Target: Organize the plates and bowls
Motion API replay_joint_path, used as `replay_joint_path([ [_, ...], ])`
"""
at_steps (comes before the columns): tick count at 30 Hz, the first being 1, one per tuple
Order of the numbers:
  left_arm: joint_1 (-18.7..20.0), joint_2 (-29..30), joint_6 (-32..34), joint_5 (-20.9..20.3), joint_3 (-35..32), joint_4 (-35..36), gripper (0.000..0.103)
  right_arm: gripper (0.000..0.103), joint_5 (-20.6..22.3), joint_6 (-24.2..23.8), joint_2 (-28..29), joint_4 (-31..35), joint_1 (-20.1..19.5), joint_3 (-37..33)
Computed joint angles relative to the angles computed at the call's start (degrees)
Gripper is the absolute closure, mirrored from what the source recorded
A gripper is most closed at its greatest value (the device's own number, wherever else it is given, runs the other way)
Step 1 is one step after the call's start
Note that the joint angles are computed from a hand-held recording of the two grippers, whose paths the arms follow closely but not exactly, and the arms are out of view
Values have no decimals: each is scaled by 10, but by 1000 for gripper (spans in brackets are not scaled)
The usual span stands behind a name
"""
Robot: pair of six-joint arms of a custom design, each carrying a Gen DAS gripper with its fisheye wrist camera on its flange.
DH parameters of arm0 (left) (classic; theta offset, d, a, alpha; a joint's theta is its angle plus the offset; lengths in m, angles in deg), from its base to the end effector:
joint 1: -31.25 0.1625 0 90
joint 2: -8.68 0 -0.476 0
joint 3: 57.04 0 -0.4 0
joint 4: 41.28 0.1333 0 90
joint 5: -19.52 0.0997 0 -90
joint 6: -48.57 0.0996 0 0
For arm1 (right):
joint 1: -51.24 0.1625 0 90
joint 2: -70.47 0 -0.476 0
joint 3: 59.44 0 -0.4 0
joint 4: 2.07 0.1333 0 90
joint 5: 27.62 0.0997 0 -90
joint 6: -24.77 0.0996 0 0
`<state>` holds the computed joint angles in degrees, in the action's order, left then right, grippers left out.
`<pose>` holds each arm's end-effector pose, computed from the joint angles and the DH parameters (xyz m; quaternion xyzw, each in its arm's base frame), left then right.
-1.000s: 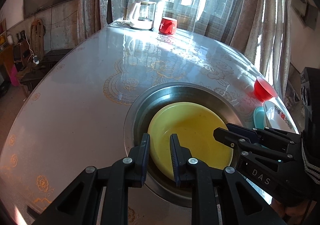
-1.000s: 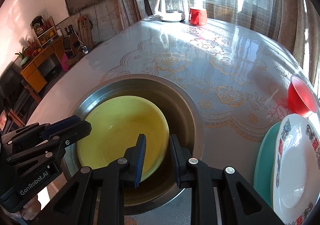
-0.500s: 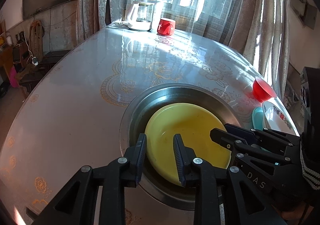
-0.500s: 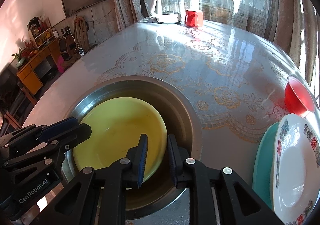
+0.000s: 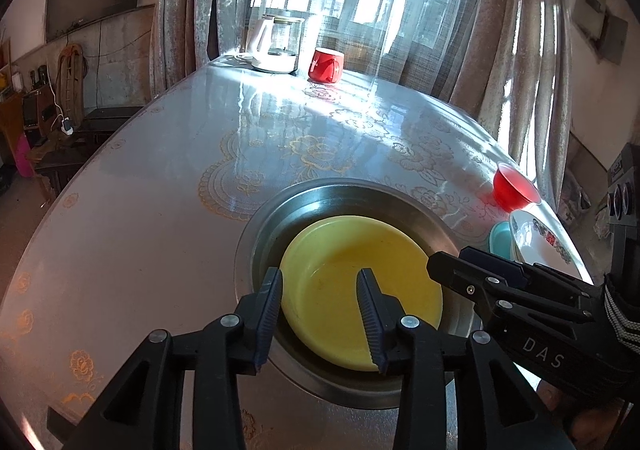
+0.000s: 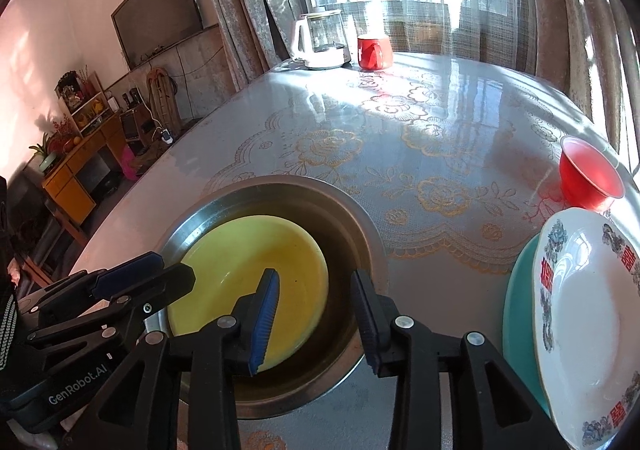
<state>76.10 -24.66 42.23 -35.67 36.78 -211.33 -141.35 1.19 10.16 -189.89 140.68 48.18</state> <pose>-0.3736 -0.6398 0.0324 0.2645 0.9038 -0.2741 0.1951 0.0870 -0.6416 0.3010 0.0907 -0.8848 0.3694 0.2692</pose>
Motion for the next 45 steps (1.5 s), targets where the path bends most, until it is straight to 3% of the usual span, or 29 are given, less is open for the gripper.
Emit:
replay_joint_path([
  [21, -29, 3, 28, -16, 7, -7, 63, 59, 18, 55, -64, -47, -30, 53],
  [45, -63, 62, 76, -38, -65, 56, 55, 53, 34, 133, -164, -89, -117, 102],
])
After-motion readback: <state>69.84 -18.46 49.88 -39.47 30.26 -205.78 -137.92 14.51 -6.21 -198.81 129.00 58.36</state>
